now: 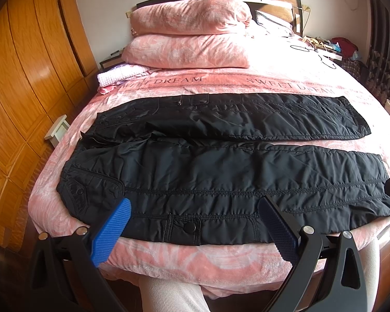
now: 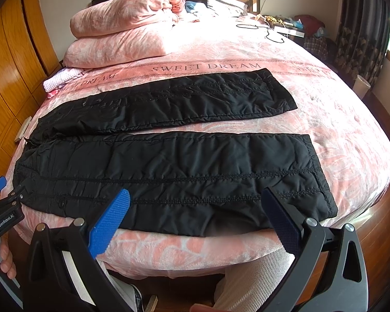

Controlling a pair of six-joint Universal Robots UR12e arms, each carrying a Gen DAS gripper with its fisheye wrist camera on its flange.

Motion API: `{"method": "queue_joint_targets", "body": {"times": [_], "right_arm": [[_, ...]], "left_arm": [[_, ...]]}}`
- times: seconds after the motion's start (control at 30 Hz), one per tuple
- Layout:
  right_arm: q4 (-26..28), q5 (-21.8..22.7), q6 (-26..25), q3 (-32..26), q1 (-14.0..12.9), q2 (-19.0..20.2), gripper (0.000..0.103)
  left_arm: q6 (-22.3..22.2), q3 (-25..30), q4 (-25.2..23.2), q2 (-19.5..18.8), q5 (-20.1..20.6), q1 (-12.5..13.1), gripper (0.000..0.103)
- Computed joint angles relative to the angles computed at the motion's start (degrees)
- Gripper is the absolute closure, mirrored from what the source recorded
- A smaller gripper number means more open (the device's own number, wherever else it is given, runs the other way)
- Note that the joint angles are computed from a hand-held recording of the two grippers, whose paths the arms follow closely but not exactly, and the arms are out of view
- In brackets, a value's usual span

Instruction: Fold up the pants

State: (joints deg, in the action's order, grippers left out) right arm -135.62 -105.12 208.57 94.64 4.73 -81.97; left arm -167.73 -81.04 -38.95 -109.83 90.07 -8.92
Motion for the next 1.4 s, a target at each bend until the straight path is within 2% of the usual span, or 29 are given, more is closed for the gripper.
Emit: {"method": "queue_joint_targets", "body": {"times": [0.8,1.4], "right_arm": [[0.4,0.6,-0.4,-0.3,-0.2,0.5,0.002],[0.2,3.5,-1.6,-1.8,-1.7,2.5,0.002]], "left_arm": [[0.4,1.0,-1.1,-0.7,0.4,0.0,0.004],[0.6,4.5,-3.5,-3.5,0.9,-0.7,0.004]]}}
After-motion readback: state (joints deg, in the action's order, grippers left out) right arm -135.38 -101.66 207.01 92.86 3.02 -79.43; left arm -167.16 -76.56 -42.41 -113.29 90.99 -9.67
